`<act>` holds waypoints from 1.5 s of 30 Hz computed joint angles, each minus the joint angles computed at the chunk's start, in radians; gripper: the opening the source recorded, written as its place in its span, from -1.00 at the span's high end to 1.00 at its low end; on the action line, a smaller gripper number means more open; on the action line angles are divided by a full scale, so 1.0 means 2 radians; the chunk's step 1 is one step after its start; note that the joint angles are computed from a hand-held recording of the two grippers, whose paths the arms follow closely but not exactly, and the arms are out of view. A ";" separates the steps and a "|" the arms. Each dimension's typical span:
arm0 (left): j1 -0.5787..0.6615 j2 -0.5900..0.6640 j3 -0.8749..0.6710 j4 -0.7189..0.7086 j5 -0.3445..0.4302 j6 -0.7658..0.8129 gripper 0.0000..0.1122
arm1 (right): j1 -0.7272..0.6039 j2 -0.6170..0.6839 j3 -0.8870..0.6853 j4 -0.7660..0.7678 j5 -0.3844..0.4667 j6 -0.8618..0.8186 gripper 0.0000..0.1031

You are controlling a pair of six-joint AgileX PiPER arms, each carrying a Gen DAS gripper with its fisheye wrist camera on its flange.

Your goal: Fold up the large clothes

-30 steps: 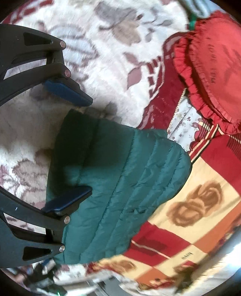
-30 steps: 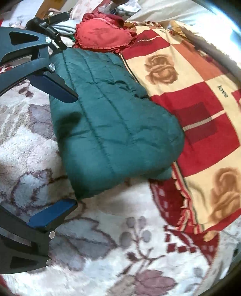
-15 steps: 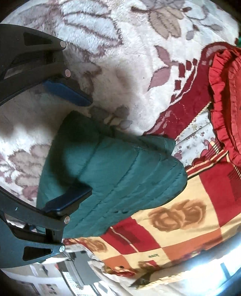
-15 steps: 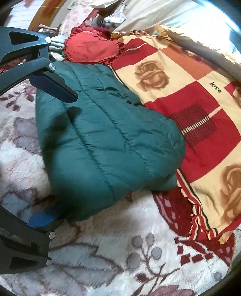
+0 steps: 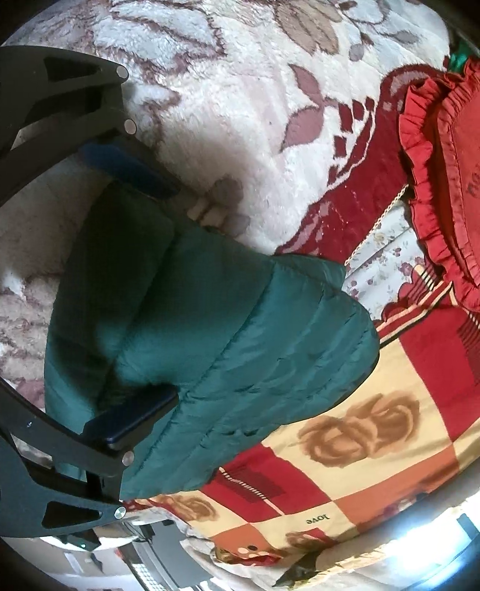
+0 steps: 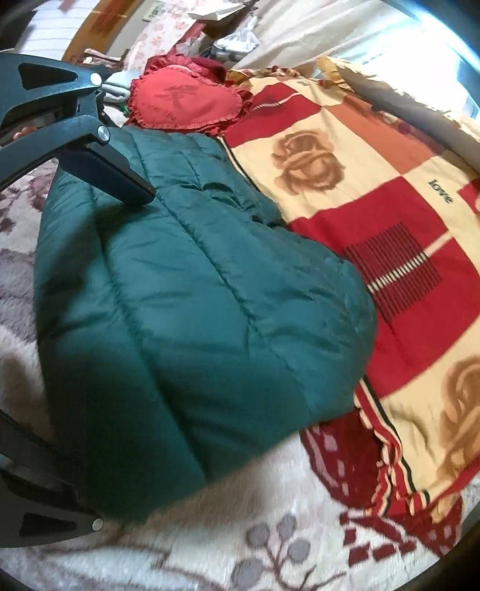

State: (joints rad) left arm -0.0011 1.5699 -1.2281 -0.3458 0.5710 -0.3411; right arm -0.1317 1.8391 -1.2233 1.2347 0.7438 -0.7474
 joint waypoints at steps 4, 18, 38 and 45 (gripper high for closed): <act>0.012 0.000 0.003 -0.054 -0.002 0.058 -0.60 | 0.007 0.001 -0.003 0.004 -0.011 -0.006 -0.78; 0.021 -0.107 0.031 -0.075 0.078 0.095 0.33 | -0.004 -0.134 0.067 -0.062 -0.003 0.004 0.35; -0.036 -0.296 0.130 0.129 0.202 -0.093 -0.19 | -0.075 -0.403 0.234 -0.271 0.105 0.148 -0.34; -0.232 -0.308 0.092 0.344 0.282 -0.284 -0.19 | -0.129 -0.475 0.225 -0.282 0.166 0.131 -0.53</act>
